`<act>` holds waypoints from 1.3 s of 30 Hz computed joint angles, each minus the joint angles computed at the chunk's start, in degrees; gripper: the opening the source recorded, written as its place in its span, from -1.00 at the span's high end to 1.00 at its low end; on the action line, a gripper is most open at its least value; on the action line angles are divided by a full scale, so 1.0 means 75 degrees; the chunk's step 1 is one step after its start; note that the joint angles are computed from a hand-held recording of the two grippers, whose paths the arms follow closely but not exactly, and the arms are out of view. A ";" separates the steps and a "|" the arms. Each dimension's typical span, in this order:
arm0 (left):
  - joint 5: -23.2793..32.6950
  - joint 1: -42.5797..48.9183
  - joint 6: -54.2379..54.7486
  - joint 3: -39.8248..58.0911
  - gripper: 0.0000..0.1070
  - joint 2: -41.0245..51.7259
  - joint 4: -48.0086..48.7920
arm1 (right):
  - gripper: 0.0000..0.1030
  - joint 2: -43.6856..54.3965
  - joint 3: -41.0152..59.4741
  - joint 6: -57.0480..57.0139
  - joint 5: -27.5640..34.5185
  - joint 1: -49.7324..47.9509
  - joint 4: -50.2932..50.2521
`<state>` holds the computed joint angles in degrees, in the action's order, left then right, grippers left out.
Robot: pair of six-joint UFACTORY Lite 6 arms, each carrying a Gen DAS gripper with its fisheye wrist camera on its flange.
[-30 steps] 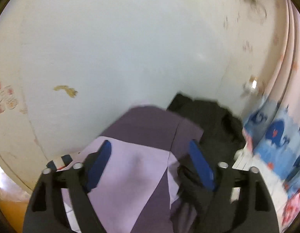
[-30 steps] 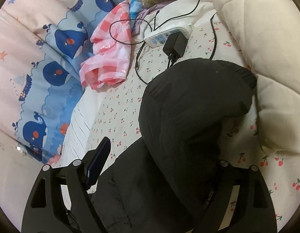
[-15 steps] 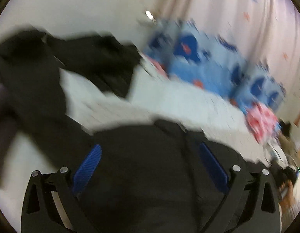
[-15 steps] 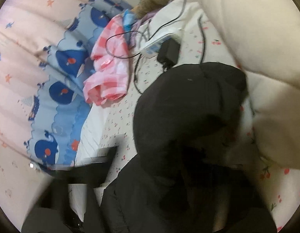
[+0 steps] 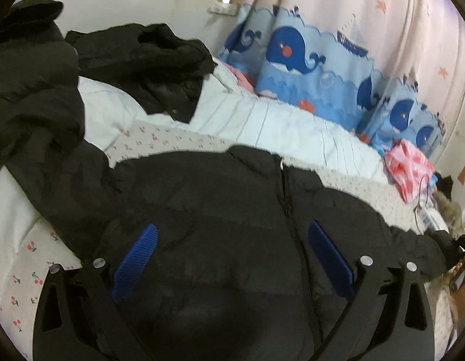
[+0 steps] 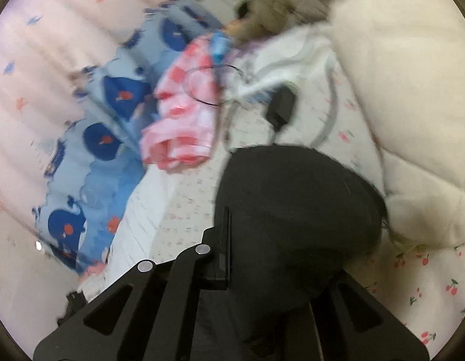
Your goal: Fold large clothes
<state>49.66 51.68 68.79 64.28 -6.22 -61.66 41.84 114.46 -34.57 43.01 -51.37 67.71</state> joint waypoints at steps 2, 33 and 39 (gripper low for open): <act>0.0147 0.0258 0.0156 -0.0074 -0.79 -0.0134 -0.0157 | 0.88 -0.0584 -0.0183 -0.0175 -0.0006 0.0253 0.0128; 0.2537 0.2914 -0.0990 0.4083 -0.79 0.2870 0.0461 | -0.07 0.1282 0.2179 0.6944 -0.1022 1.1568 -0.7440; 0.2641 0.2885 -0.1382 0.4457 -0.79 0.3192 0.0687 | -0.81 0.1074 0.1793 0.5381 -0.0892 1.1947 -0.6331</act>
